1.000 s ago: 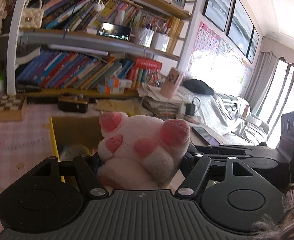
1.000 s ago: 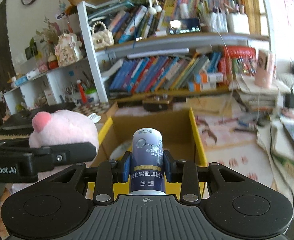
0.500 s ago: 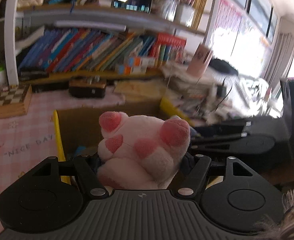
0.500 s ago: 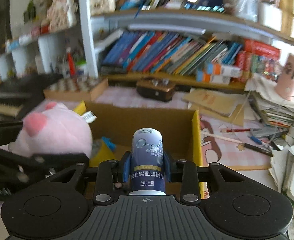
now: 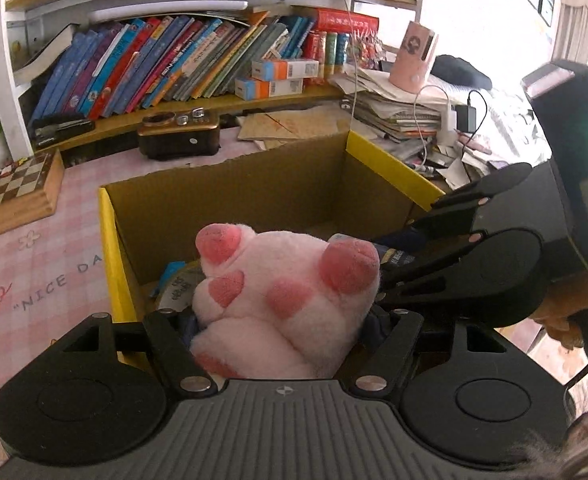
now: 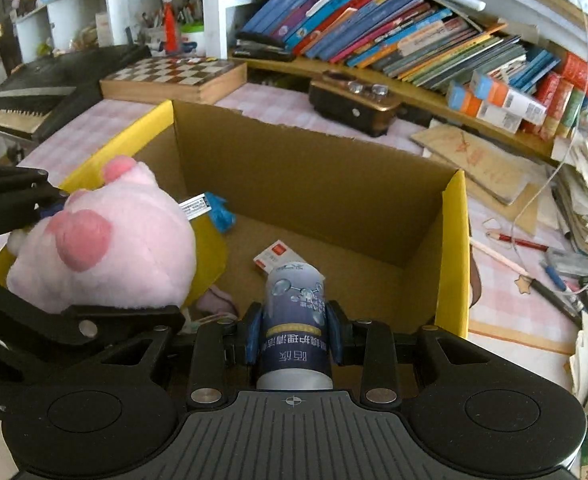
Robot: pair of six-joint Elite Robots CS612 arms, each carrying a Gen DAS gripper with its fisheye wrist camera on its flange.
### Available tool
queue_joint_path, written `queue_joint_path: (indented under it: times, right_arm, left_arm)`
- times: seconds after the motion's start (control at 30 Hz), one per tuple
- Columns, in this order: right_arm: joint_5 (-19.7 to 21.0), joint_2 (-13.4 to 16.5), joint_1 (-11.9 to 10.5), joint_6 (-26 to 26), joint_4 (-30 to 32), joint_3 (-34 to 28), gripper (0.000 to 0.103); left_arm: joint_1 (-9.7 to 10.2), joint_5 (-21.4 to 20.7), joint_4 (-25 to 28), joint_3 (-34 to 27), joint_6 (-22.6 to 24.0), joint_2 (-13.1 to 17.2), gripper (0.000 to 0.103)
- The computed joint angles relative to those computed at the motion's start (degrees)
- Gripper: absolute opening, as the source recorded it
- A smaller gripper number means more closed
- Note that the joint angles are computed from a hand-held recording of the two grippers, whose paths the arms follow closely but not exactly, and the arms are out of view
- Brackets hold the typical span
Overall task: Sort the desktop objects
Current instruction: 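Open both tools to drop the pig and spray bottle into the box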
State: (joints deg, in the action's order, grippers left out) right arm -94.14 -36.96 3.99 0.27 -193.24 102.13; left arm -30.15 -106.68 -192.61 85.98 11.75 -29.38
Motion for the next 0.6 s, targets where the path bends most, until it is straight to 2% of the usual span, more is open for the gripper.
queue_joint_path:
  times: [0.2,0.3,0.37,0.5,0.6]
  right_arm:
    - [0.9,-0.1,-0.2,-0.2,-1.8,0.5,0.037]
    - [0.7,-0.4,-0.1,0.8,-3.7,1.0,0.040]
    - [0.5,-0.7,-0.1,1.9,-6.6,1.8,0.043]
    - [-0.1,-1.3,0.1,3.2,-12.1,3.3,0.046]
    - [-1.0,-1.5,0.5,3.4,-16.0,4.1,0.051]
  left_arm:
    - [-0.15,1.5,-2.0,0.4,-0.4,0.0,0.087]
    - [-0.34,2.2,-5.2,1.0,-0.1,-0.2,0.088]
    - [-0.37,2.2,-8.4,1.7,-0.5,-0.3,0.089]
    - [-0.33,2.5,-16.5,3.3,-3.1,-0.8,0.100]
    - [-0.05,1.5,-21.0,4.3,-5.0,-1.3,0.100]
